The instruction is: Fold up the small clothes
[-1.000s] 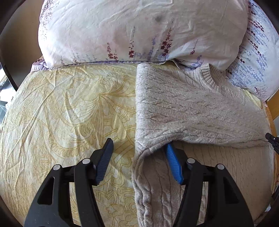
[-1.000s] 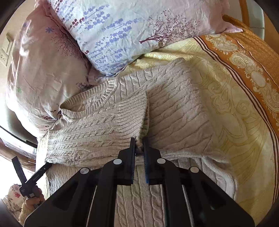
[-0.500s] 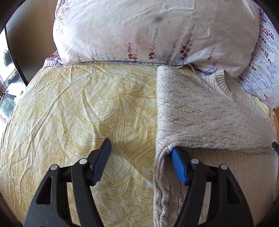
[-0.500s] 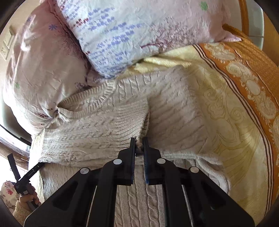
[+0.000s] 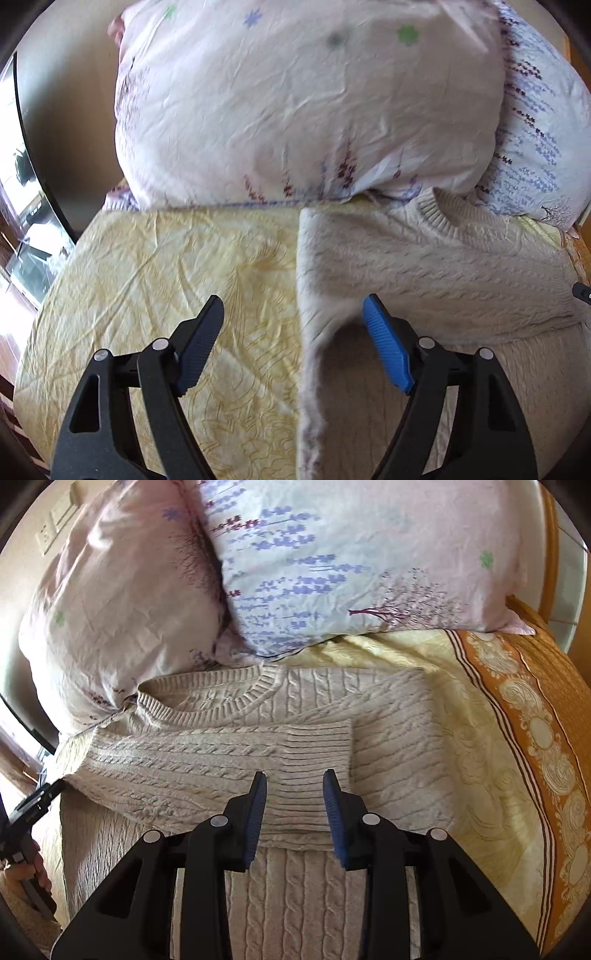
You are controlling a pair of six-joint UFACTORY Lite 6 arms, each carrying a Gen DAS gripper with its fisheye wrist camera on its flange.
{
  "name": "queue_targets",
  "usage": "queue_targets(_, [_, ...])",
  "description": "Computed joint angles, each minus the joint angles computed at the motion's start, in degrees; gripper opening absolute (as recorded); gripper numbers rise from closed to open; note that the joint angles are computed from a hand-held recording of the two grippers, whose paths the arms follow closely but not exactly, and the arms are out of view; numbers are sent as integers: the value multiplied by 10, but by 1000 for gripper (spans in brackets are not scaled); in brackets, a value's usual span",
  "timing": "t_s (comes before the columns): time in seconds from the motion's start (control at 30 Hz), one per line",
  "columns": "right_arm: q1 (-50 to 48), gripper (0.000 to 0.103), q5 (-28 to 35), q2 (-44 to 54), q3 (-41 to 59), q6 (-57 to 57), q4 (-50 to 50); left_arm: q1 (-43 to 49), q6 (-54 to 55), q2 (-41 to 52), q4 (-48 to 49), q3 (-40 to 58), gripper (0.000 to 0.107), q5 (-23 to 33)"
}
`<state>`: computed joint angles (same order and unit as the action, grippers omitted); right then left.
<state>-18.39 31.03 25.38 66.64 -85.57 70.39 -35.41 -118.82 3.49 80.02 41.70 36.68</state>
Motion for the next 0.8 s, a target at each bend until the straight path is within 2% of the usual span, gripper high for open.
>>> queue_targets(0.07, [9, 33, -1, 7, 8, 12, -11, -21, 3, 25, -24, 35, 77, 70])
queue_targets(0.1, [12, 33, -2, 10, 10, 19, -18, -16, 1, 27, -31, 41, 77, 86])
queue_targets(0.13, [13, 33, -2, 12, 11, 25, -23, -6, -20, 17, -19, 34, 77, 77])
queue_targets(0.17, [15, 33, -2, 14, 12, 29, -27, 9, -48, 1, 9, 21, 77, 44])
queue_targets(0.23, [16, 33, -4, 16, 10, 31, -33, 53, -84, -10, 73, 9, 77, -69])
queue_targets(0.27, [17, 33, -5, 18, 11, 35, -38, 59, -94, -1, 97, 14, 77, -100])
queue_targets(0.37, [22, 33, -14, 31, 18, 70, -76, 46, -74, 59, 107, 52, 77, -134])
queue_targets(0.5, [20, 34, -17, 33, 10, 63, -76, 66, -40, 139, 60, 94, 74, -208])
queue_targets(0.57, [22, 34, -22, 32, 8, 58, -76, 58, -69, 154, 90, 98, 75, -196])
queue_targets(0.67, [17, 35, -10, 31, 14, 72, -94, 62, -55, 159, 79, 105, 77, -203])
queue_targets(0.7, [4, 37, 13, 27, 19, 86, -100, 69, -78, 148, 99, 96, 77, -215])
queue_targets(0.77, [-42, 59, 51, 7, 13, 72, -71, 81, -178, 94, 184, 46, 77, -230])
queue_targets(0.8, [-69, 73, 59, -8, 1, 53, -47, 84, -229, 61, 226, 15, 78, -230])
